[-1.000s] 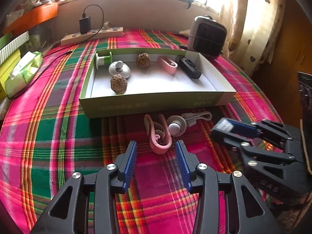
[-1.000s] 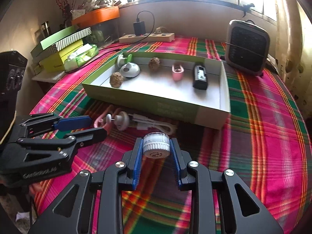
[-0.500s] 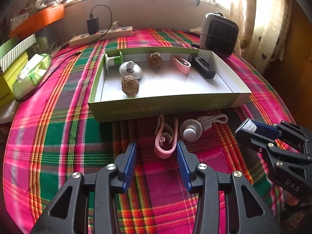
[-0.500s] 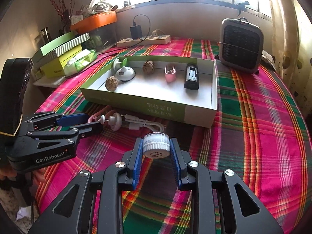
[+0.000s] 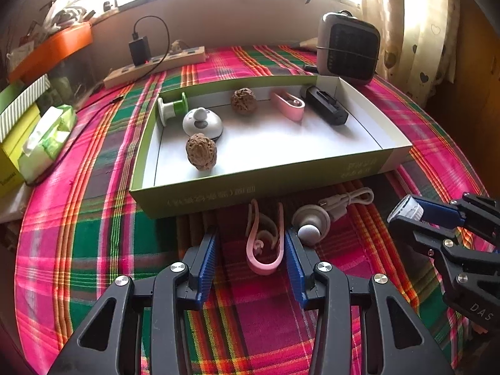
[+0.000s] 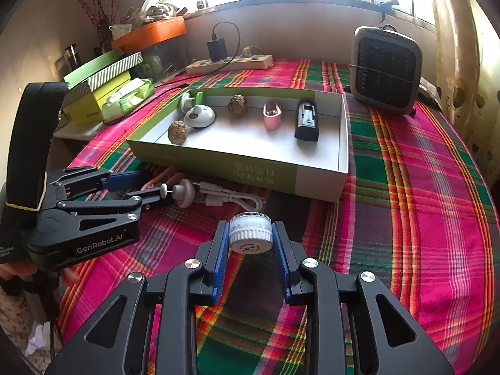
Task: Organize objects
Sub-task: 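Grasp the white cylinder with the right gripper while the left grasps the pink curly clip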
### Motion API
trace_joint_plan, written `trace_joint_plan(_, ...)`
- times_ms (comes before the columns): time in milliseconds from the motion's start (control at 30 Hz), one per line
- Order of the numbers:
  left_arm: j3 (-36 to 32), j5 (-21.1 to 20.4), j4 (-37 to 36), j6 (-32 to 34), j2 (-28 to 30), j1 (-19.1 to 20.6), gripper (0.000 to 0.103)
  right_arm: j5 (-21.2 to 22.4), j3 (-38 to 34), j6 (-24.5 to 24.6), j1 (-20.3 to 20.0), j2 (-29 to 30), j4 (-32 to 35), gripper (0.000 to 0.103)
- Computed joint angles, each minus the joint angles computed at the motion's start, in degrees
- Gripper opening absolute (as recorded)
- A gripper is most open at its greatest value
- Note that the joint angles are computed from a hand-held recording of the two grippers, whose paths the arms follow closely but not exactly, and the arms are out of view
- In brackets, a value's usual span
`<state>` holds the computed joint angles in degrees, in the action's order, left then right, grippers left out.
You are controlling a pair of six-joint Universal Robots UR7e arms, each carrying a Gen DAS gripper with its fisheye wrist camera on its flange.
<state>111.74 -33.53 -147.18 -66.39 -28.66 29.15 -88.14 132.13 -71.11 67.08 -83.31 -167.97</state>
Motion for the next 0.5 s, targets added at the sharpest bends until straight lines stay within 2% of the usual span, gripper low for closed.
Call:
trace_joint_plan(267,0.26,1.26,-1.53,-0.06,0.60,-0.08,0.038,-1.46,-0.47,1.16,0.44,0.93,-1.09,0.029)
trace_joint_plan(500,0.50,1.91,-1.08,-1.51,0.27,0.16,0.024,-2.33,-1.13,2.39,0.59,1.50,-0.99,0.029)
